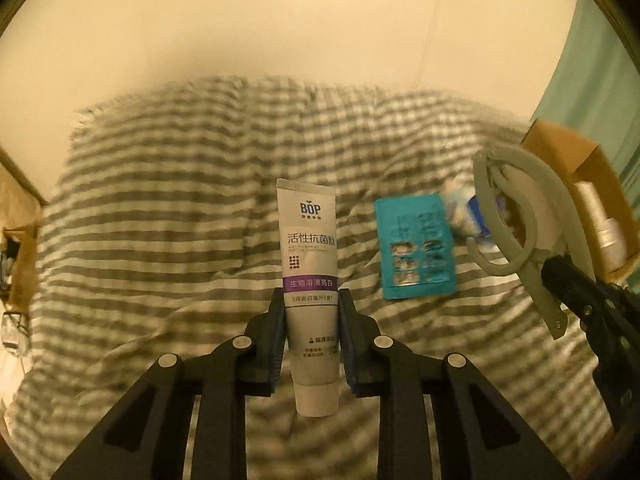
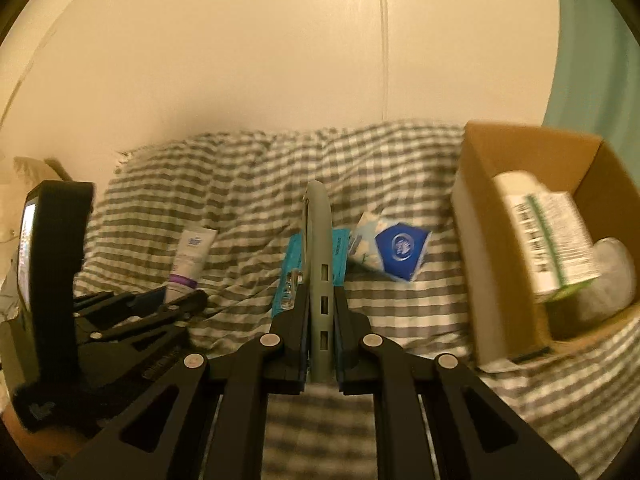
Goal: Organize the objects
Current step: 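Grasp the grey-green folding hanger with right tool while left tool grasps the white toothpaste tube, then carry the hanger and toothpaste tube into the cardboard box and release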
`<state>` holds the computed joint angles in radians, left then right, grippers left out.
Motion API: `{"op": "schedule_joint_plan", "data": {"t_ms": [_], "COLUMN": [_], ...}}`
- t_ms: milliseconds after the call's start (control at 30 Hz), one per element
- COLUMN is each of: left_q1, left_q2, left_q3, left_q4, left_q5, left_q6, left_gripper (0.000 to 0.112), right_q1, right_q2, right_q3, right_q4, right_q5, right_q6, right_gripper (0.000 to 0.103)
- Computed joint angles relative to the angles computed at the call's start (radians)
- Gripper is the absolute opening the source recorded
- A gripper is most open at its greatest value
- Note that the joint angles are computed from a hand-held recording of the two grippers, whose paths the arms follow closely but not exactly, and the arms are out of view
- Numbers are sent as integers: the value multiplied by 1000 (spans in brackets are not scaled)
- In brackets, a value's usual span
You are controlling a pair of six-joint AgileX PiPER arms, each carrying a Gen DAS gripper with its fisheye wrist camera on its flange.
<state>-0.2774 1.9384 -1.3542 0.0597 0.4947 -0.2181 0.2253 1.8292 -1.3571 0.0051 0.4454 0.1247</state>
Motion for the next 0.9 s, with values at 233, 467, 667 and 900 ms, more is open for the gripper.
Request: {"op": "schedule_joint_plan", "data": {"t_ms": [233,467,667,900], "left_q1": [-47,-145,-264,-358], "left_q2": [-245,-409,-385,-255], "left_q3": [69,14,-134,-345], "left_q4": [62,148,209,196], "left_q5": [55,161,240,290], "left_q6": [-85,-165,-213,-197], "left_gripper": [24,24,24,24], "right_q1": [-34,-74,-192,-344], "right_q2": [-258,-477,-544,-501], "right_q3": [86,68,-27,-125], "right_q4": [33,43,154,332], "right_q5": [71,178,260,317], "right_q6": [-66,-156,-333,-506], "right_gripper": [9,9,9,9]}}
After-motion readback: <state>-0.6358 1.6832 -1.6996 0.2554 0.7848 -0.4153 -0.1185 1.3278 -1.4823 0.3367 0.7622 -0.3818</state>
